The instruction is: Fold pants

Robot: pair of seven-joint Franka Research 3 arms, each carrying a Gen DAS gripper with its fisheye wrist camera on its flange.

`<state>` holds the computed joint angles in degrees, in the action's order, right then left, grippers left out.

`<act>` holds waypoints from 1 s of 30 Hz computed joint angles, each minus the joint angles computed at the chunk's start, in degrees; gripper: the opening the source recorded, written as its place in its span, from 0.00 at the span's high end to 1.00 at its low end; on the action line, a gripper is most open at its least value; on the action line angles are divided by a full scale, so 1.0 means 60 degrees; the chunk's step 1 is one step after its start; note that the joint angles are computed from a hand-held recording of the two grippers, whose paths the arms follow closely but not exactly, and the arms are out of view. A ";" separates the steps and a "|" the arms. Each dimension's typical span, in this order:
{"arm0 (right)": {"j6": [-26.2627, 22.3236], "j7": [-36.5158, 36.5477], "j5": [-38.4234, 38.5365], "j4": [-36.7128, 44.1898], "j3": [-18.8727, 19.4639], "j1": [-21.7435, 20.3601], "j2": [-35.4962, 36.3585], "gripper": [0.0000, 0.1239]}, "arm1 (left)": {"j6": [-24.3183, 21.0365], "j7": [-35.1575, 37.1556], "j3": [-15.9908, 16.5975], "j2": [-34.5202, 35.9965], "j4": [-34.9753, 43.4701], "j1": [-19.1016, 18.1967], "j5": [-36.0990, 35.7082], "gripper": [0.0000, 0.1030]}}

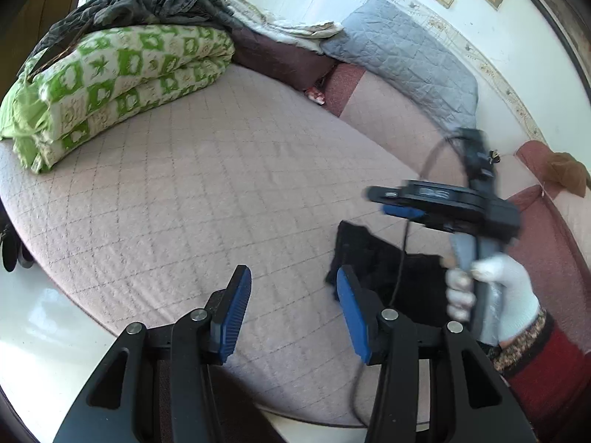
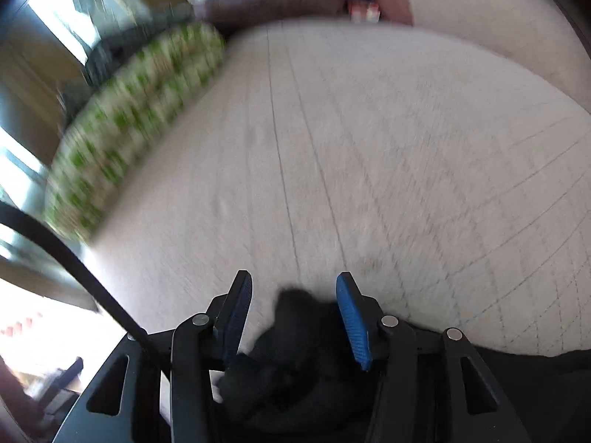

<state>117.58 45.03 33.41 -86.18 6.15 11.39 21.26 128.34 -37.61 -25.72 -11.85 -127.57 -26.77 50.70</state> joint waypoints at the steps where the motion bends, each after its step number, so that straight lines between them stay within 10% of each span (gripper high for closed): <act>1: 0.0060 -0.0163 0.0173 -0.0115 -0.0014 -0.0129 -0.0176 0.57 | 0.0024 0.0152 0.0018 0.0095 0.0181 0.0040 0.0158 0.52; 7: -0.0080 -0.1338 0.0614 -0.1204 -0.1019 -0.1604 -0.1476 0.57 | 0.0890 0.1791 0.0496 0.1401 0.1491 0.0219 0.0498 0.46; 14: 0.0267 0.0838 0.1295 -0.0802 -0.2352 -0.3824 -0.1050 0.57 | 0.2885 0.4060 0.1335 0.3948 0.3851 0.0051 0.0031 0.45; 18: -0.0485 0.1665 0.2419 0.0241 -0.2128 -0.4947 -0.0201 0.57 | 0.1845 0.6085 0.1330 0.5001 0.5001 -0.0162 -0.1869 0.45; 22: 0.1036 0.2173 0.0969 0.0033 -0.2134 -0.4568 -0.0104 0.55 | 0.1278 0.6559 0.1415 0.4951 0.4819 -0.0669 -0.2737 0.45; 26: 0.0646 0.1917 0.1090 0.0469 -0.1836 -0.4970 0.0340 0.53 | 0.1133 0.6653 0.1483 0.4473 0.4340 -0.0843 -0.3272 0.45; 30: 0.1179 0.1423 0.1327 -0.0009 -0.1692 -0.4993 0.0006 0.91 | 0.1433 0.6590 0.1547 0.3867 0.3784 -0.0623 -0.3616 0.45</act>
